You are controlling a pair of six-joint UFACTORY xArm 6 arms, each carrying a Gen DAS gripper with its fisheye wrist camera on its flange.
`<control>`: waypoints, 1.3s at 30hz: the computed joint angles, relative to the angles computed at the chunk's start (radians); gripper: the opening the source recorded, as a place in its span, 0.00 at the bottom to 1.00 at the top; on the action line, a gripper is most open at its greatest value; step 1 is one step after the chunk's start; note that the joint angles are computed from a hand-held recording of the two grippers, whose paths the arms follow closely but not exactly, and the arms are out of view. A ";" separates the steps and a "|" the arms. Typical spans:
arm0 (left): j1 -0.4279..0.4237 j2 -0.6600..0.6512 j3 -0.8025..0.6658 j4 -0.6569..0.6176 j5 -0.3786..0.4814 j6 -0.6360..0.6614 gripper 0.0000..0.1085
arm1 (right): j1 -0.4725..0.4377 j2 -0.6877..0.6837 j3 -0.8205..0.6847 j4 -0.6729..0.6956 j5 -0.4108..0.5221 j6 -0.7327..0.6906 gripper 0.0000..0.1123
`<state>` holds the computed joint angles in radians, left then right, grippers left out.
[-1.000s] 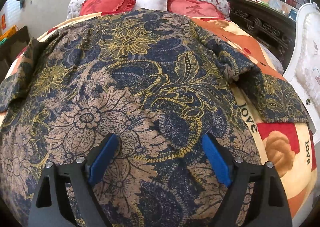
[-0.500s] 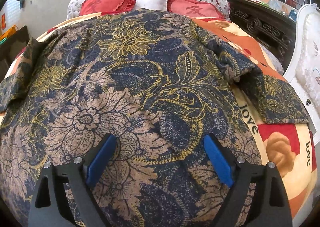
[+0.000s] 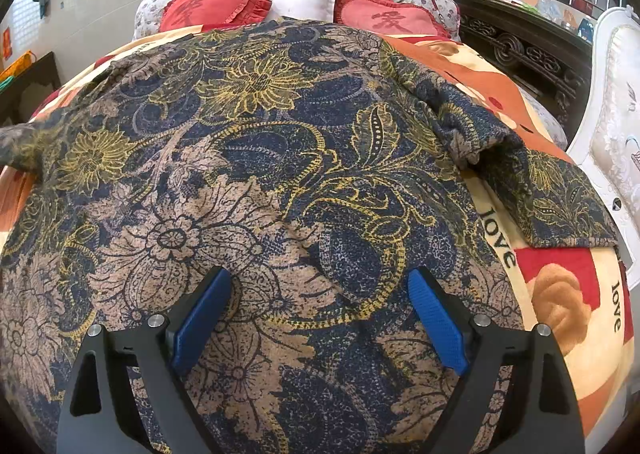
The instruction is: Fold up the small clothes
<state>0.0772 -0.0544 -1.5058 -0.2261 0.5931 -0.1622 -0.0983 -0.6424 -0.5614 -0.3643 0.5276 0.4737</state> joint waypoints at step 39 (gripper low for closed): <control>-0.642 -0.109 0.497 0.334 -0.159 -0.137 0.53 | -0.224 0.303 -0.329 1.127 0.044 -1.120 0.32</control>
